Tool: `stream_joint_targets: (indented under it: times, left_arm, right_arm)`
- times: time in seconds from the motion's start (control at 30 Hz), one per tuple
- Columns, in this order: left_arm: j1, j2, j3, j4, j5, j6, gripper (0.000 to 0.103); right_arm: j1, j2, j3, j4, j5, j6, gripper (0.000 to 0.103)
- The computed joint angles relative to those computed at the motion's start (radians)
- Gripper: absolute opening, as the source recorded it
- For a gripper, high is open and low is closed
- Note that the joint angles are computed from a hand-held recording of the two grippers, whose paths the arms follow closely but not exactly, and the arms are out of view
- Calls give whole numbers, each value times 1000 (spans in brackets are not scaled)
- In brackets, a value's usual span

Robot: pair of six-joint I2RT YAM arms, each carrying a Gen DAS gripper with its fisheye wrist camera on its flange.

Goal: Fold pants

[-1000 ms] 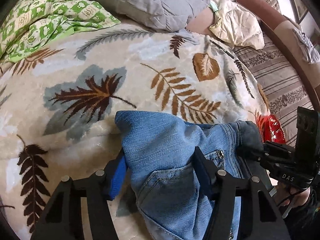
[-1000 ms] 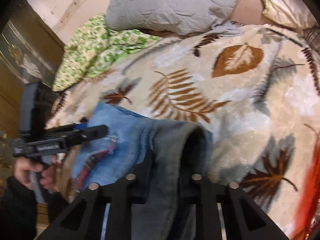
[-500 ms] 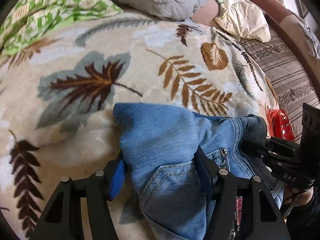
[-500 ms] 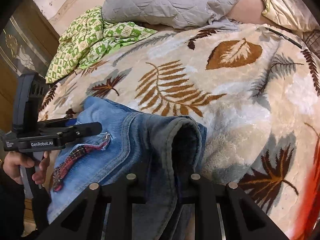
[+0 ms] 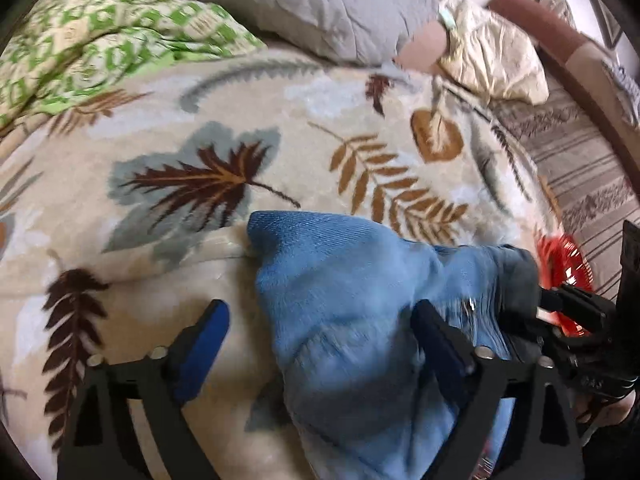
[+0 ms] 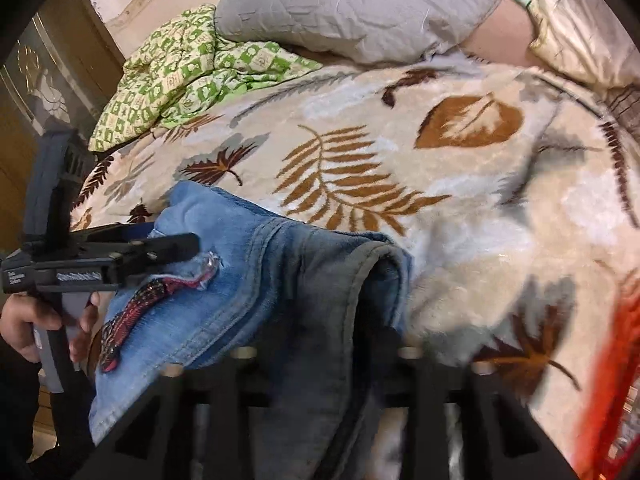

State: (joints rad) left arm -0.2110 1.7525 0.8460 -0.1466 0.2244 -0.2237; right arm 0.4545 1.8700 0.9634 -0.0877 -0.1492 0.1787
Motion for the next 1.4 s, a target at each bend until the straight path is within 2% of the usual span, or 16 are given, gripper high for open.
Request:
stream_joint_targets:
  times: [0.03, 0.13, 0.27, 0.37, 0.43, 0.5, 0.63, 0.73, 0.83, 0.93, 1.0, 1.1, 1.13, 1.2, 1.3, 1.4]
  left_arm:
    - [5, -40, -22, -4, 5, 2, 96]
    - [12, -168, -79, -50, 2, 17, 102]
    - [42, -290, -141, -114, 73, 22, 103]
    - [61, -355, -196, -139, 96, 39, 103]
    - [74, -370, -227, -144, 118, 45, 103]
    - [86, -356, -252, -133, 150, 33, 103]
    - [81, -318, -278, -99, 201, 6, 103]
    - [69, -274, -275, -71, 233, -13, 103]
    - [67, -208, -263, -25, 273, -33, 103]
    - [65, -109, -248, 31, 308, -50, 103]
    - [53, -102, -277, 96, 297, -53, 103]
    - [34, -113, -293, 121, 271, -60, 103]
    - [26, -116, -299, 132, 260, -64, 103]
    - [6, -128, -318, 163, 231, -61, 103]
    - [5, -137, -328, 177, 229, -66, 103]
    - [11, -142, -324, 155, 227, -56, 103]
  right_arm:
    - [6, -41, -22, -7, 29, 0, 73]
    - [-2, -153, -86, -13, 43, -8, 76]
    - [-79, -243, -133, -74, -44, 54, 81]
    - [-169, -244, -160, -104, -222, 95, 81]
    - [-241, -214, -198, -62, -433, 129, 81]
    - [-258, -173, -203, -50, -509, 148, 81]
    - [-235, -95, -183, -34, -488, 173, 81]
    - [-242, -37, -176, 6, -533, 202, 81]
    - [-227, 9, -163, 27, -553, 210, 81]
    - [-182, 54, -148, 58, -519, 202, 81]
    - [-166, 66, -160, 106, -509, 191, 89]
    - [-102, 54, -167, 114, -442, 125, 103]
    - [-58, 49, -150, 83, -373, 92, 103]
    - [-16, 55, -118, 44, -300, 96, 103]
    - [-38, 61, -108, 36, -336, 137, 103]
    - [-58, 48, -142, 93, -359, 196, 99]
